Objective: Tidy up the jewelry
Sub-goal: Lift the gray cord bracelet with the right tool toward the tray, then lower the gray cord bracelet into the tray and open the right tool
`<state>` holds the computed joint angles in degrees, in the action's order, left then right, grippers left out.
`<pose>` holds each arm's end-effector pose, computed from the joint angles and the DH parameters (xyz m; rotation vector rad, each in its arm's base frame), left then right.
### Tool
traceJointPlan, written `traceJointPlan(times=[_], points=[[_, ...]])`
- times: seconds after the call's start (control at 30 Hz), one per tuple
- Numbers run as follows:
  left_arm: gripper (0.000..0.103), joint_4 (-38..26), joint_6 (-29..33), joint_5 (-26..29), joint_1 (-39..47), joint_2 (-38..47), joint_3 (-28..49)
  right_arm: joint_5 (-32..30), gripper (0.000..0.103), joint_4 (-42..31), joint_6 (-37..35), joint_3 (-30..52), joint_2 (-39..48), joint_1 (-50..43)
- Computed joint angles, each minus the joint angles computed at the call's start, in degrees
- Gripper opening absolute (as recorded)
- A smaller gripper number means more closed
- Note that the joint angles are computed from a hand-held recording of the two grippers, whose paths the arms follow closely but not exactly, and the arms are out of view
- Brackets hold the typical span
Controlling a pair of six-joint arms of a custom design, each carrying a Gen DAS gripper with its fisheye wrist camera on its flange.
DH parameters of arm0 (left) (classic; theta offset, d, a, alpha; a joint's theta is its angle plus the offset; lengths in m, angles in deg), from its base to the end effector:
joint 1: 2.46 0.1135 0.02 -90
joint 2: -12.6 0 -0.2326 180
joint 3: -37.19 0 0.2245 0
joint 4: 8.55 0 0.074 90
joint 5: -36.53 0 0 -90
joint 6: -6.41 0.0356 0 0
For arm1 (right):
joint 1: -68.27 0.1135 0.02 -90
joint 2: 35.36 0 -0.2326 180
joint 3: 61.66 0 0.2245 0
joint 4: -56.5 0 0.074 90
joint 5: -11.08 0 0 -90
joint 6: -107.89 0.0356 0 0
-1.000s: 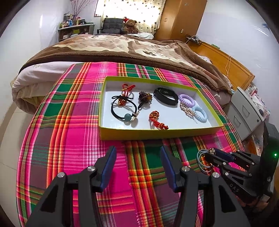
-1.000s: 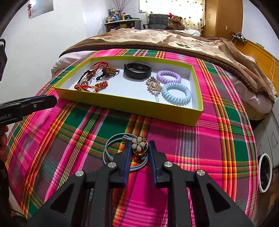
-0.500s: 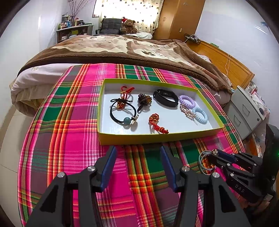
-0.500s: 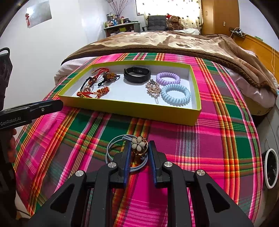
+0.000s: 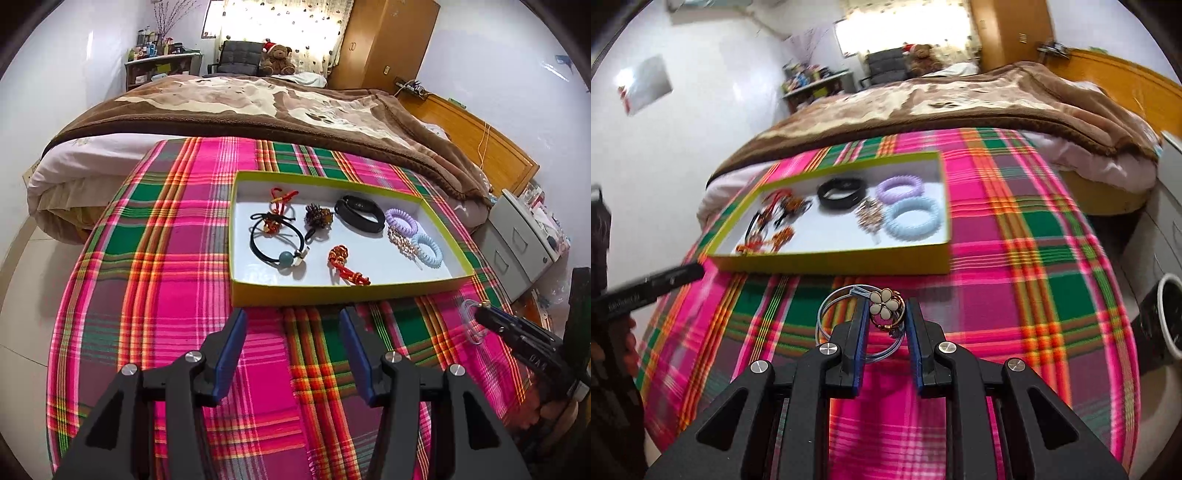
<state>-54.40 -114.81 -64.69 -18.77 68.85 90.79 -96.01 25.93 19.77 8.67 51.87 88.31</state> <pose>0.1816 -0.0459 0.2149 -0.3999 2.3678 -0.1507 0.2750 0.1115 0.2010 -0.5206 2.3628 0.5350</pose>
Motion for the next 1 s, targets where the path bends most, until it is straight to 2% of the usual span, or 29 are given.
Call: traceJointPlan(times=[0.27, 0.4, 1.0], points=[[0.054, -2.1, 0.3, 0.0, 0.8, -3.6, -0.7, -3.1, 0.020, -1.3, 1.6, -0.8, -3.3, -5.7], [0.054, -2.3, 0.3, 0.3, 1.3, -3.7, -0.6, -2.2, 0.020, -3.0, -0.7, 0.7, -2.6, -3.9], [0.054, 0.4, 1.3, 0.5, -0.3, 1.1, 2.1, -1.2, 0.020, -4.6, -1.2, 5.6, 0.9, 3.1]])
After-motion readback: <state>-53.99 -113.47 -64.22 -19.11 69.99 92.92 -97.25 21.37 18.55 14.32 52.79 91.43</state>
